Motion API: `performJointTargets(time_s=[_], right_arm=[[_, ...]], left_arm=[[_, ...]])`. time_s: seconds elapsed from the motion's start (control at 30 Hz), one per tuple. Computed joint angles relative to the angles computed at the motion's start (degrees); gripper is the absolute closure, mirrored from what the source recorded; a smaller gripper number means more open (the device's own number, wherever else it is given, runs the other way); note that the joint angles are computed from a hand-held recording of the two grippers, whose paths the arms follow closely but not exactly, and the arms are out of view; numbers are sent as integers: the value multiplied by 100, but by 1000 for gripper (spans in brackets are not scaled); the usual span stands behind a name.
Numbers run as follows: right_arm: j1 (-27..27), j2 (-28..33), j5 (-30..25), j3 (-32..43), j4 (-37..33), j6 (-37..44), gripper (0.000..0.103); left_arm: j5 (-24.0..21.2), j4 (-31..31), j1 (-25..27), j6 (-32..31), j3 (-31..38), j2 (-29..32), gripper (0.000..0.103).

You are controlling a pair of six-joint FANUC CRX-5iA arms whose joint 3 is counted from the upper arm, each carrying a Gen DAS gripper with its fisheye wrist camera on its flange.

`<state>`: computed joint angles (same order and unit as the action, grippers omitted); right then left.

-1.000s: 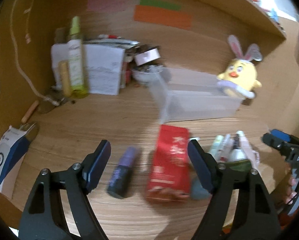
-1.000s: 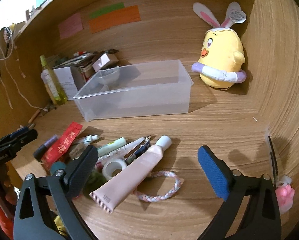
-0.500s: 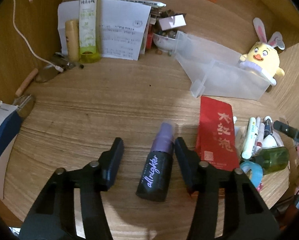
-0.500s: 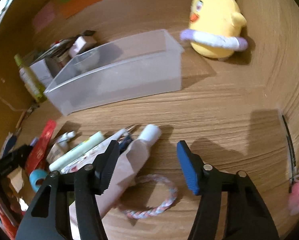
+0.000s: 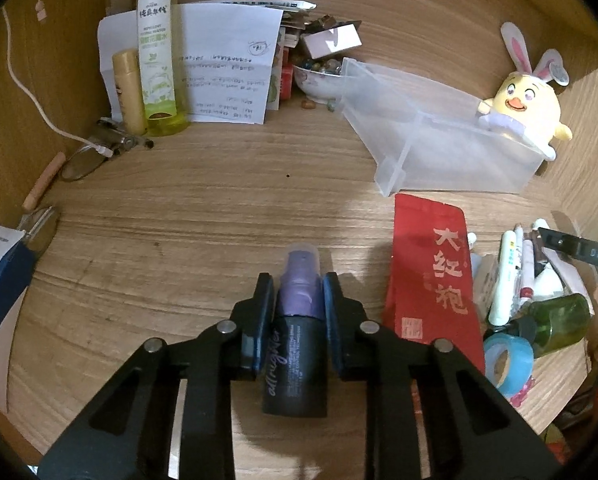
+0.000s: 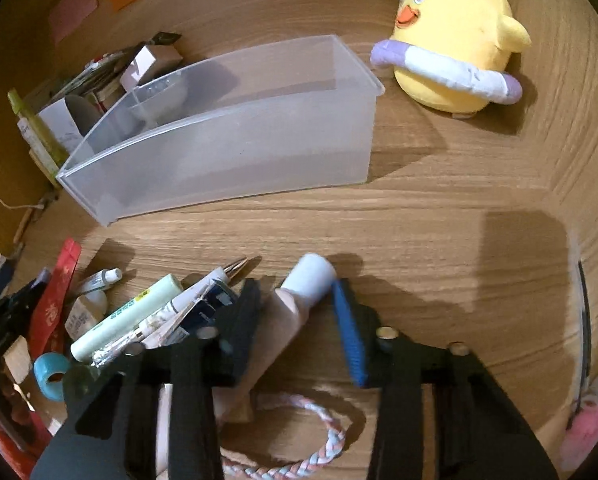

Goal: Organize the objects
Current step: 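Close the left gripper on the black bottle while the right gripper grasps the pink tube, then carry the pink tube with the right gripper into the clear box and release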

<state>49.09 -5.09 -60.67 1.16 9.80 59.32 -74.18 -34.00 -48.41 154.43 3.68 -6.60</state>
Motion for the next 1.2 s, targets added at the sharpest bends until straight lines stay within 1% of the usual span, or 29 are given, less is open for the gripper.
performJointTargets(time_s=[0.07, 0.37, 0.5, 0.57, 0.73, 0.87, 1.0, 1.2], right_arm=[[-25, -6, 16, 0, -44, 43, 85], [-9, -353, 338, -313, 220, -115, 85], [21, -621, 617, -506, 632, -356, 85], [-12, -715, 736, -536, 730, -411, 85], [-79, -930, 1025, -588, 1115, -594, 85], [-169, -971, 1218, -478, 1227, -559, 85], [-216, -901, 1401, -284, 1432, -529, 85], [-173, -523, 1605, 239, 1709, -404, 85]], left_arm=[[24, -12, 1, 29, 4, -21, 79], [-74, -406, -220, 77, 372, 6, 79], [-91, -590, -327, 49, 628, 75, 79], [-100, -681, -385, 21, 768, 128, 79], [-4, -858, -440, -209, 1210, 311, 79], [214, -764, -335, -414, 1465, 423, 79], [510, -401, -20, -740, 1718, 578, 79], [486, -197, 257, -1053, 2253, 966, 79]])
